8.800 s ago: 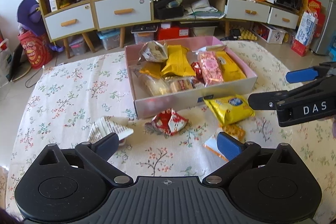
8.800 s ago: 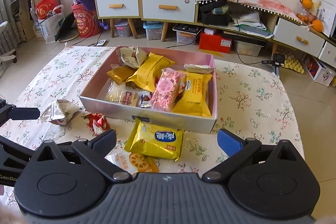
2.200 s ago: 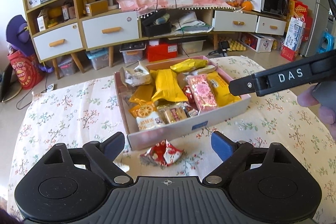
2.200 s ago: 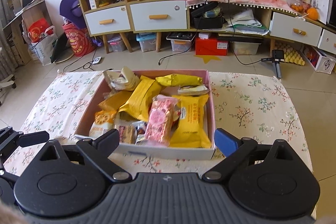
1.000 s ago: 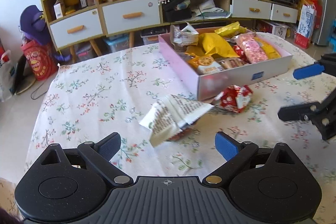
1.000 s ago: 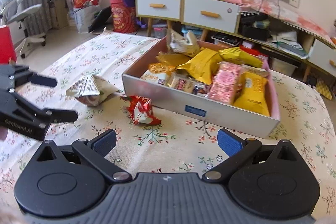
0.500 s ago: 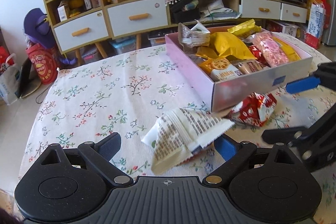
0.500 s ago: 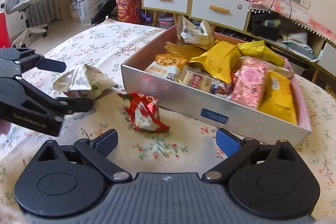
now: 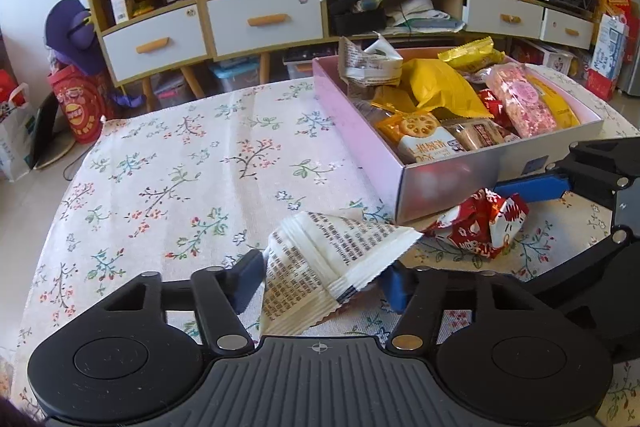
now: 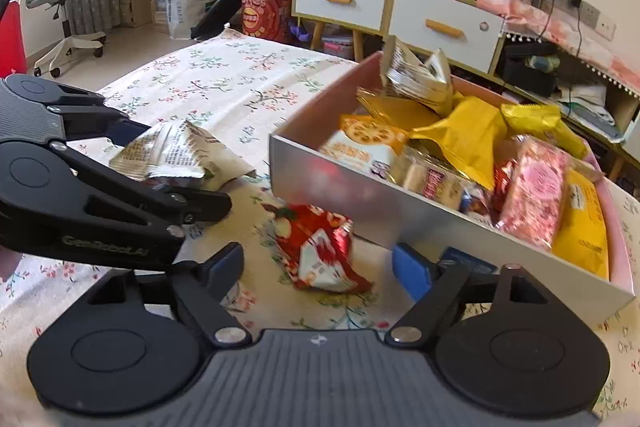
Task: Organize snacks
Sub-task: 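Grasp the white text-printed packet with the left tool while the right tool grasps the red packet, then carry the white packet and red packet into the box and open both tools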
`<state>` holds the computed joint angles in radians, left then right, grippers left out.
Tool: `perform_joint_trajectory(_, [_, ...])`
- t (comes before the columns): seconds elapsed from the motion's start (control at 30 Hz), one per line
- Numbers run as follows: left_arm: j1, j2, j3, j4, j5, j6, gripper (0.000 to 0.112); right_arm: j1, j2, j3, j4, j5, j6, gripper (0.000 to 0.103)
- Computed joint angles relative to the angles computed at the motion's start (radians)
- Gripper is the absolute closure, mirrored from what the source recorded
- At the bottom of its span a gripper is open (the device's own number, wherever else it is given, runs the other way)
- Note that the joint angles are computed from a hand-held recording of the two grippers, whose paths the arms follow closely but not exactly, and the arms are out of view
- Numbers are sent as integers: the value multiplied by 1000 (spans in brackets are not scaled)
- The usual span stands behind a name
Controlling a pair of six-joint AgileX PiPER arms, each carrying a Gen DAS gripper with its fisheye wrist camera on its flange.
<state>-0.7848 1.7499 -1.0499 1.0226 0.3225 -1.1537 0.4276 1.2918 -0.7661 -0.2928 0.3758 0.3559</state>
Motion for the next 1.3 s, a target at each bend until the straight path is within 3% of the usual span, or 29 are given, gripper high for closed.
perform_joint_trajectory(0.13, [-2, -6, -8, -24, 17, 6, 60, 8, 8, -12, -13, 8, 25, 32])
perform_joint_trajectory(0.2, [-4, -8, -14, -50, 27, 28, 61, 9, 9, -12, -9, 5, 14, 45])
perform_joint_trajectory(0.4, [1, -22, -15, -126, 43, 93, 61, 26, 20, -37, -50, 33, 41, 69])
perform_joint_trajectory(1.3, [26, -101, -66, -431, 141, 277, 62, -66, -37, -110, 249, 128, -256, 70])
